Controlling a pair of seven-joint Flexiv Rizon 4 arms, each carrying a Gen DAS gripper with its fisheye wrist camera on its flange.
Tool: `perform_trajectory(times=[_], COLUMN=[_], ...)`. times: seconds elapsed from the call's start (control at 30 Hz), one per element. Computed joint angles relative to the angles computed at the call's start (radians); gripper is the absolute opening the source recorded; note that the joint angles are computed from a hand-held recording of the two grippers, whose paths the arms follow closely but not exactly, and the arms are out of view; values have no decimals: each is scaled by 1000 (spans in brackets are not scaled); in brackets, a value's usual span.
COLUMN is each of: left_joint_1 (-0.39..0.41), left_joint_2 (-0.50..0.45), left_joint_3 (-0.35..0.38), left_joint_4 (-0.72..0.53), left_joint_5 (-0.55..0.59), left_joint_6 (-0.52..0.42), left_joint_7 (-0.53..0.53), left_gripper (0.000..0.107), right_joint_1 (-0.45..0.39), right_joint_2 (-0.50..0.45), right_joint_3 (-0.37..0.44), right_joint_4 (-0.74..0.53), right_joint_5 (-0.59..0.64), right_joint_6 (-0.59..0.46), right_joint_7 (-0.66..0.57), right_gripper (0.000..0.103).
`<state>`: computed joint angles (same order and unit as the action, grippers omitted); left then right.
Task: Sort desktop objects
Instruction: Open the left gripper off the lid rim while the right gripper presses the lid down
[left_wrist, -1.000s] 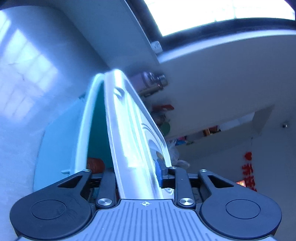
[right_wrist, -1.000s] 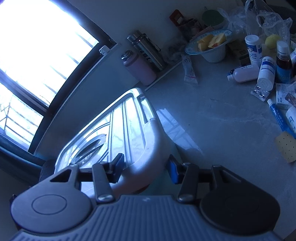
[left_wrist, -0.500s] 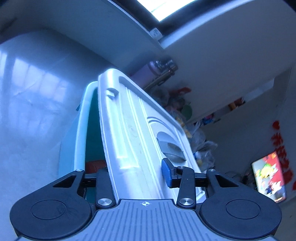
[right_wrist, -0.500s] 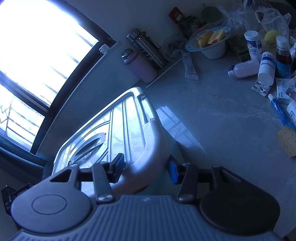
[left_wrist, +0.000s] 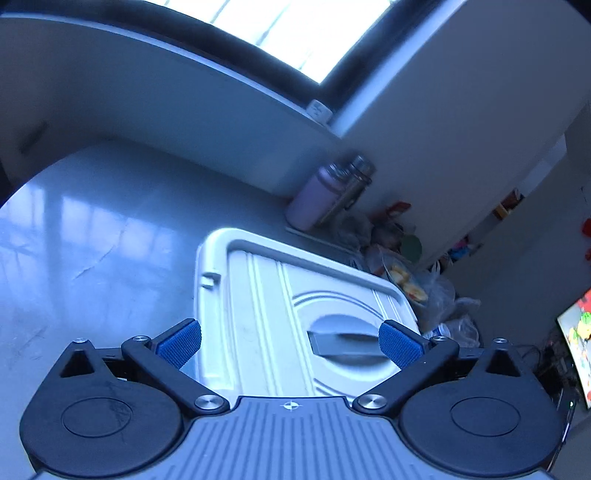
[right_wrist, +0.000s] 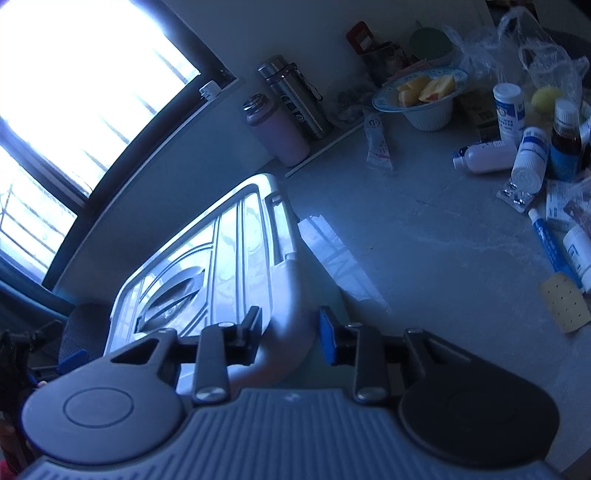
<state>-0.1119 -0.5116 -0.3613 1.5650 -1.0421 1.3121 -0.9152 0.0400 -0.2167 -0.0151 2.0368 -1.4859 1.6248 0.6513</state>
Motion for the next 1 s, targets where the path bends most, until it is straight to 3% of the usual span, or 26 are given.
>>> perform_trajectory(times=[0.37,0.47,0.67,0.87,1.0], left_joint_1=[-3,-4,-62,-76,-85], left_joint_2=[-38,-44,-35,-13,13], left_joint_3=[14,21,170,225,247], left_joint_4=[-28,-38,-83,-126,-137], left_joint_5=[28,73,355,544,646], left_joint_6=[10,5,-95,-231,-313], left_joint_7=[-106,-136,-362,-490,-523], left_gripper=[103,103,103,103,103], right_joint_1=[30,47,106,154,176], right_joint_2=[14,18,35,61,90], right_joint_3=[4,18,47,69,83], right_joint_4=[16,28,39,28,19], right_joint_5=[61,177,445,650,708], right_joint_6=[-40,-62,-155,-261,-346], right_joint_7=[-39,-147,-417,-622,-705], right_gripper=[33,34,36,41,45])
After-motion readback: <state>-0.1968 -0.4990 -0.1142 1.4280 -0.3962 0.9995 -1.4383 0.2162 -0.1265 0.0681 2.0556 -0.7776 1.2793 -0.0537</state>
